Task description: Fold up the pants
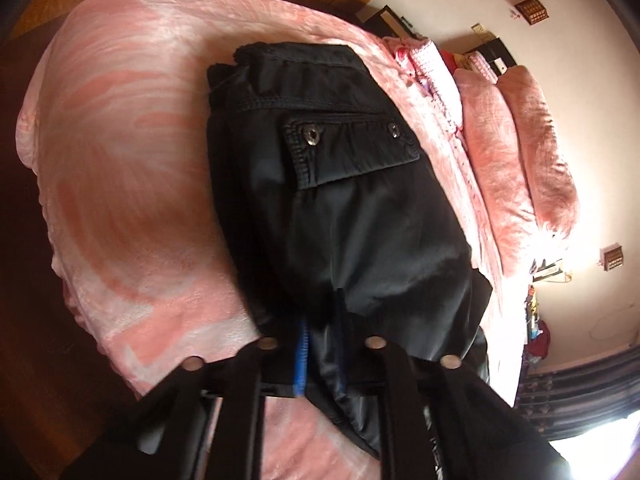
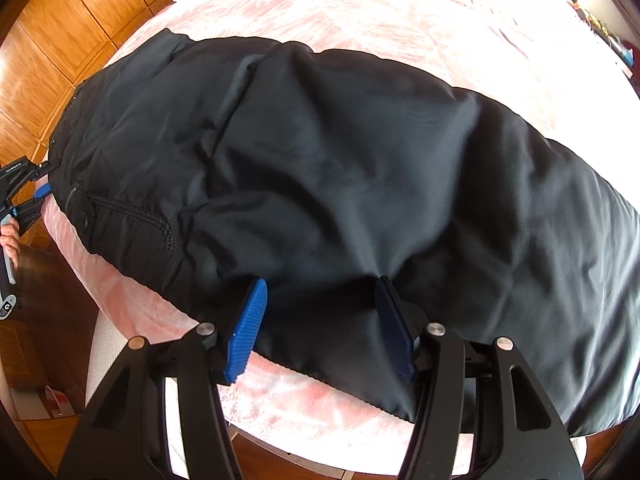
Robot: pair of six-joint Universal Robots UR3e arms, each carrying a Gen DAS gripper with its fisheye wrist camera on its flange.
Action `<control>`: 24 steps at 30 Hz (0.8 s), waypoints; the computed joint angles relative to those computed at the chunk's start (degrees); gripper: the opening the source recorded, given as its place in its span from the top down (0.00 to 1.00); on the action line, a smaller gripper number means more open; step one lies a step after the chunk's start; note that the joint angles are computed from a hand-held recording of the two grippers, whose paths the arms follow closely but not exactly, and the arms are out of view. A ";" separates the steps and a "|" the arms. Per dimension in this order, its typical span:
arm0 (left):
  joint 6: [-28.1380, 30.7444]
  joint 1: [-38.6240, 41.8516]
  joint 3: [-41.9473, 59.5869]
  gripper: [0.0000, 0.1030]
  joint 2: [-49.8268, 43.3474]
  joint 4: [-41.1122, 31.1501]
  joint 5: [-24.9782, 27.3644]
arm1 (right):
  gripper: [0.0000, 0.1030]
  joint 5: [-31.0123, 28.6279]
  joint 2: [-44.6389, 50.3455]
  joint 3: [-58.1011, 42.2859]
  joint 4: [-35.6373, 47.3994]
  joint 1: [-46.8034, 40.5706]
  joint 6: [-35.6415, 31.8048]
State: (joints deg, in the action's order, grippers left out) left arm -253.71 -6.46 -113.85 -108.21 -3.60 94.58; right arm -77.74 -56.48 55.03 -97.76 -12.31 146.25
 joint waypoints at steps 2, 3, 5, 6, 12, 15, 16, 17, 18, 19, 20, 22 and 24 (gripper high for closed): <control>-1.03 -2.04 0.01 0.96 0.23 0.51 3.23 | 0.43 -0.40 -0.08 0.45 -0.65 0.40 0.00; -1.26 -3.58 1.44 0.97 0.11 -1.05 5.64 | 0.43 -0.57 -0.15 0.57 -0.77 0.49 -0.13; -2.22 -6.80 3.19 0.97 0.46 -2.61 10.59 | 0.43 -0.75 -0.28 1.11 -1.18 0.68 -0.15; -3.00 -7.90 3.49 0.97 0.52 -2.48 12.32 | 0.43 -0.75 -0.29 1.16 -1.15 0.74 -0.09; -3.08 -5.71 1.59 0.96 -1.97 -1.46 9.10 | 0.42 -1.19 0.11 1.45 -1.79 0.96 -0.19; 0.67 -6.57 6.98 0.84 -0.80 -11.57 11.46 | 0.41 -0.86 0.28 1.25 -1.56 0.76 -0.74; 0.64 -7.14 9.99 0.63 -0.17 -17.98 12.55 | 0.41 -0.36 0.32 1.25 -1.38 0.47 -0.70; -0.01 -8.11 12.78 0.41 -0.01 -23.09 14.50 | 0.41 0.17 0.37 1.13 -1.08 0.16 -0.67; -0.88 -9.68 15.52 0.38 -0.17 -27.17 17.57 | 0.41 0.60 0.36 1.04 -0.81 -0.06 -0.60; -0.90 -11.29 18.84 0.37 -0.71 -31.37 20.34 | 0.41 1.03 0.46 0.63 -0.27 -0.39 -0.72; -0.30 -13.03 23.16 0.37 -1.71 -36.17 23.00 | 0.41 1.60 0.47 0.19 0.43 -0.89 -1.11; 2.76 -16.44 30.80 0.37 -4.94 -39.73 26.80 | 0.41 2.47 0.07 -0.22 1.10 -1.98 -1.19; 9.43 -18.58 38.56 0.37 -9.22 -39.28 25.43 | 0.41 3.31 -0.22 -0.96 1.75 -3.47 -0.84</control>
